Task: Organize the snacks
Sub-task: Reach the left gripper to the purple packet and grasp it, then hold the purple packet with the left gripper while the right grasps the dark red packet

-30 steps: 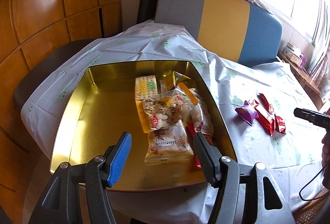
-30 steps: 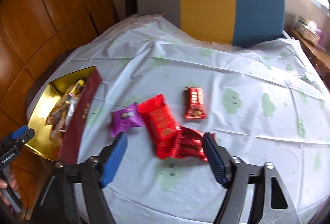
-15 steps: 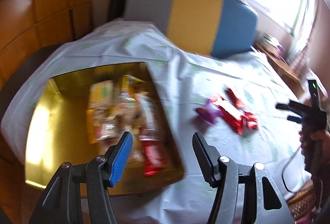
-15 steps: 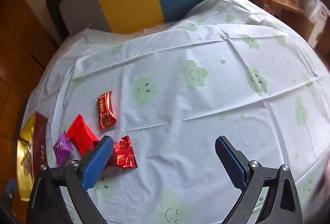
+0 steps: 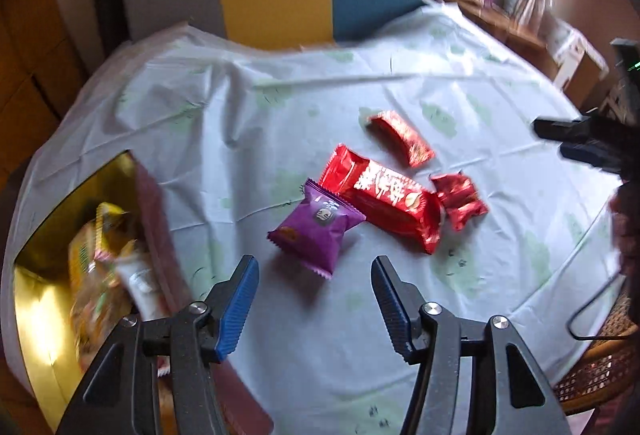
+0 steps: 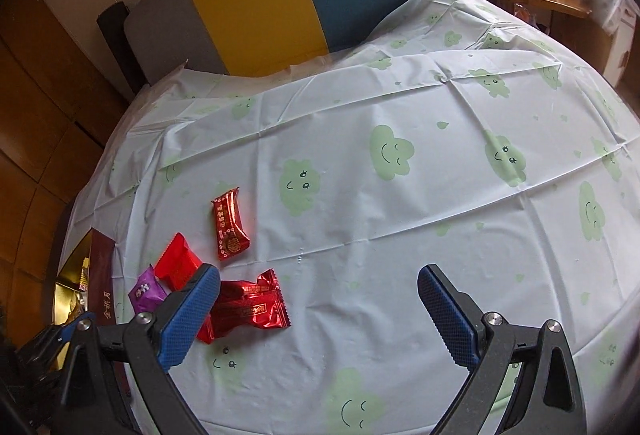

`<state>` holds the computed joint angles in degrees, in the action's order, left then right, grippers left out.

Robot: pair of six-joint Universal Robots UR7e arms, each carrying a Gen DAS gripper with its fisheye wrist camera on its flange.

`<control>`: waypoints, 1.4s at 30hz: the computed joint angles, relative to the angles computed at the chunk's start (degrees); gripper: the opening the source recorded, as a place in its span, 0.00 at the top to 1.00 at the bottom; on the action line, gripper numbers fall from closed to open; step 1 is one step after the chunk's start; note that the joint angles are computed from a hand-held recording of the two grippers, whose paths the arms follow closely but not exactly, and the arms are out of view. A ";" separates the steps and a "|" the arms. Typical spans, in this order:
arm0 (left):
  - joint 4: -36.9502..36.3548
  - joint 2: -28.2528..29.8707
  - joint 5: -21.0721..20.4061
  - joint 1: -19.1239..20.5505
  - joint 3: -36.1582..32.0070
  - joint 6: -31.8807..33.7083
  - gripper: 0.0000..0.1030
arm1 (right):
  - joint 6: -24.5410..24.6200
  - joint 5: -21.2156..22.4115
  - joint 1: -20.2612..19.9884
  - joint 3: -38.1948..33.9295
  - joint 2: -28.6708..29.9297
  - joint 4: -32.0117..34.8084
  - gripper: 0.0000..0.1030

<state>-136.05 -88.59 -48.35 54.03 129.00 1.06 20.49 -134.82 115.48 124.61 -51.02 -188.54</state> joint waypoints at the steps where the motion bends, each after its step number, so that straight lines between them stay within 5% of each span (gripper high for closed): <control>1: -0.49 1.21 0.45 0.42 -0.38 0.65 0.39 | -0.07 0.18 0.00 0.10 -0.11 -0.23 0.03; 12: -3.00 10.25 1.44 4.07 -4.60 5.34 0.35 | -0.35 1.84 -0.47 0.39 -0.78 -1.20 0.02; 14: -1.94 10.96 -0.26 4.89 -5.38 4.00 0.56 | -0.26 1.73 -0.51 0.58 -0.87 -1.73 0.02; 15: -2.93 11.00 -0.49 5.12 -4.89 3.76 0.56 | -0.21 1.59 -0.50 0.61 -0.88 -1.83 0.02; 20: -6.80 7.12 -2.16 4.10 -0.08 1.16 0.58 | -0.42 1.21 -0.43 0.56 -0.70 -1.86 0.02; 30: -13.87 -5.62 0.41 -4.54 17.28 0.73 0.57 | -0.43 0.64 -0.33 -0.20 -0.05 1.86 0.02; 42: -26.04 -5.21 0.12 -4.46 21.54 5.69 0.56 | 1.68 0.29 -1.01 -0.49 0.38 5.50 0.02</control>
<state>-162.09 -93.80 -48.23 49.57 150.54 6.75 22.17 -134.53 114.46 124.13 -50.64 -183.04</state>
